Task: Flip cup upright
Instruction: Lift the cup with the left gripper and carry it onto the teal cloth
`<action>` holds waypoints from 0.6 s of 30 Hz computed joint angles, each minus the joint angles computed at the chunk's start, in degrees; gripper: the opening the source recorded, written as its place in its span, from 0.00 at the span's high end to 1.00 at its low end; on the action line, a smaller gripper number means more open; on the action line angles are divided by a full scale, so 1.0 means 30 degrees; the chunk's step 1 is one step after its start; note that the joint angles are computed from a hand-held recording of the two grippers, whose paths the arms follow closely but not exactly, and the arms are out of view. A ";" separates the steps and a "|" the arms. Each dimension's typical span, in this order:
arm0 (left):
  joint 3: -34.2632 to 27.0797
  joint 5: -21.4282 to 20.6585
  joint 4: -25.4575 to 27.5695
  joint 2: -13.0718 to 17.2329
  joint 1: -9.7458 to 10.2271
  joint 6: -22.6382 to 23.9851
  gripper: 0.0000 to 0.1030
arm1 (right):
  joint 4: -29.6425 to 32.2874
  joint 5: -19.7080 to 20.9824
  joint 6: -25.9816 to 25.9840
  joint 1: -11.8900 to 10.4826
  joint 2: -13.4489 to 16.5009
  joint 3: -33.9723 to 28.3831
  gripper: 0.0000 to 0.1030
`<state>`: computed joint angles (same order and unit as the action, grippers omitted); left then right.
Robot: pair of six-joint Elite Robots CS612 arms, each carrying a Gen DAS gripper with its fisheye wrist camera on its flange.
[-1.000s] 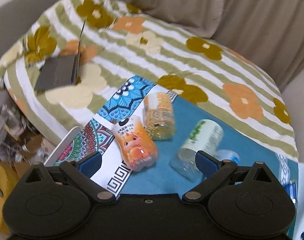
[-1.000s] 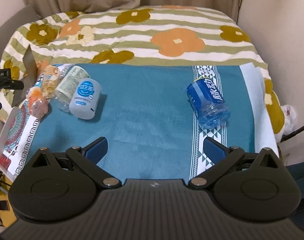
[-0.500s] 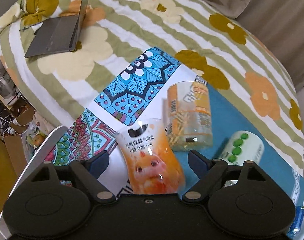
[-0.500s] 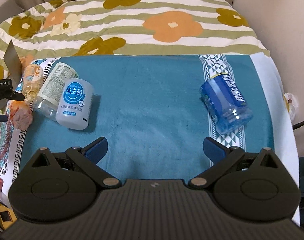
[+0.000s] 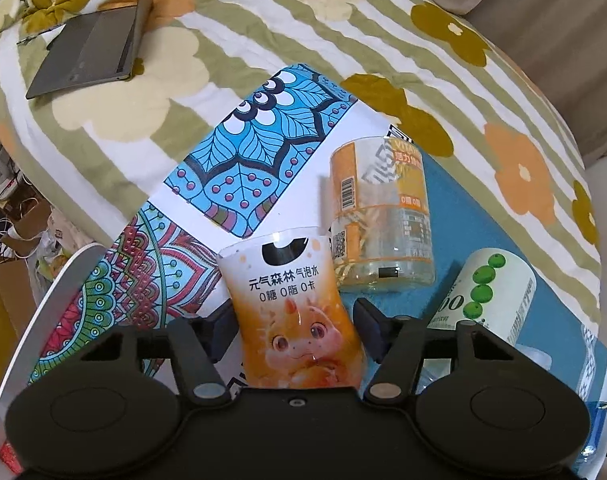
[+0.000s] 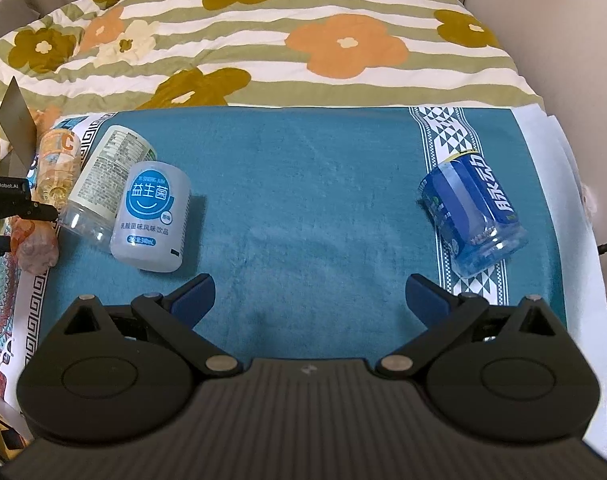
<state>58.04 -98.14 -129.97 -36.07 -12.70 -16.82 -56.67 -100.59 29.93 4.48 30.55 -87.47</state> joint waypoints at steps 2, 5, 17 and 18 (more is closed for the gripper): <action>0.0070 -0.0063 -0.0021 -0.0070 0.0010 0.0061 0.37 | -0.0043 -0.0010 -0.0047 0.0024 -0.0002 -0.0021 0.00; 0.0360 -0.0114 -0.0186 -0.0322 0.0007 0.0242 0.38 | -0.0113 0.0014 -0.0044 0.0045 0.0028 -0.0157 0.00; 0.2545 -0.0765 -0.0772 -0.2008 -0.0295 0.1561 0.40 | -0.0244 0.0256 -0.0276 -0.0044 0.0509 -0.1740 0.00; 0.2731 -0.0903 -0.0663 -0.2179 -0.0351 0.1897 0.40 | -0.0186 0.0278 -0.0250 -0.0073 0.0580 -0.1944 0.00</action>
<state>66.23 -100.85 -131.96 -42.60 -13.76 -11.13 -57.23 -99.76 29.19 4.26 32.29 -93.31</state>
